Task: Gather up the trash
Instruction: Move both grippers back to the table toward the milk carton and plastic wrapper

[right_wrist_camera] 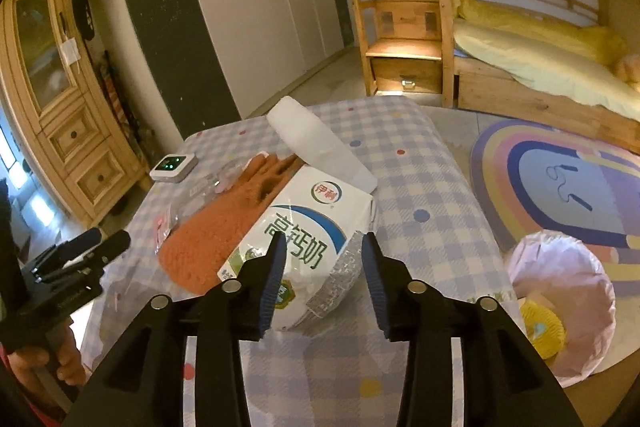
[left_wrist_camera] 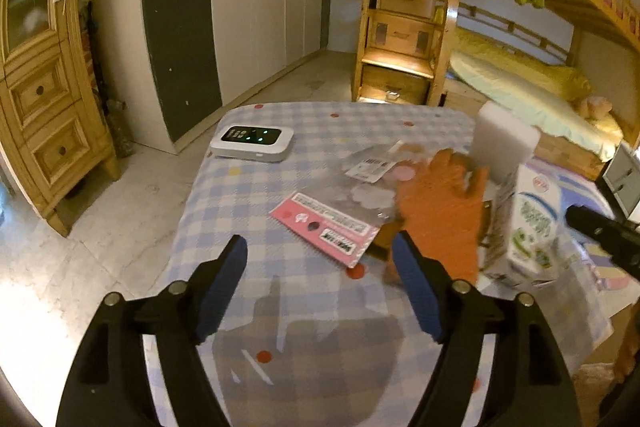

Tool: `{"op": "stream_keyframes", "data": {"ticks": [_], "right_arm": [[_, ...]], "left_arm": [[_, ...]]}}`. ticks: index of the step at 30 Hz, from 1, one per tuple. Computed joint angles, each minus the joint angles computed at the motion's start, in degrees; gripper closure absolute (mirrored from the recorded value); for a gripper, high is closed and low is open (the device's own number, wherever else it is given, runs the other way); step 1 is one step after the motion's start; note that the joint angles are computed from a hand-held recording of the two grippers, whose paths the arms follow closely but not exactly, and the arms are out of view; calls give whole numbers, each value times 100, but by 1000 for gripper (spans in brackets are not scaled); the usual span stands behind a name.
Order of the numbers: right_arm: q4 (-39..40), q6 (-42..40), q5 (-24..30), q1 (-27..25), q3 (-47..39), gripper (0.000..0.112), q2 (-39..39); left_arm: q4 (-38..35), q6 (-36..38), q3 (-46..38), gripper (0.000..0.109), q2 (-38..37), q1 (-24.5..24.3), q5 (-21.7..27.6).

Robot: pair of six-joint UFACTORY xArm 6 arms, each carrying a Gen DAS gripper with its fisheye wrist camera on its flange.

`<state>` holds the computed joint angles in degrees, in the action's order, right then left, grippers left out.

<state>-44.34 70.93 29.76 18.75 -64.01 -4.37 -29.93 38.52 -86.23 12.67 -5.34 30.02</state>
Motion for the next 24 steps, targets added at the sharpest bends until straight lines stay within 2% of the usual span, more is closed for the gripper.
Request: {"op": "stream_keyframes", "data": {"ticks": [3,8,15,20,23,24], "right_arm": [[-270,141,142,76,-139,63,81],[-194,87,130,105,-245,63,193],[-132,99,98,86,-273,62,231],[-88,70,91,79,-279,62,249],[-58,36,106,78,-281,62,259],[-60,39,118,80,-282,62,260]], "left_arm": [[184,-51,-49,35,103,-16,36],[817,-210,-36,35,233,-117,-61],[1142,-285,-435,48,582,-158,219],[1517,-349,-440,50,637,-271,102],[1574,-441,-682,58,759,-279,410],[1595,-482,-749,68,794,-278,471]]}}
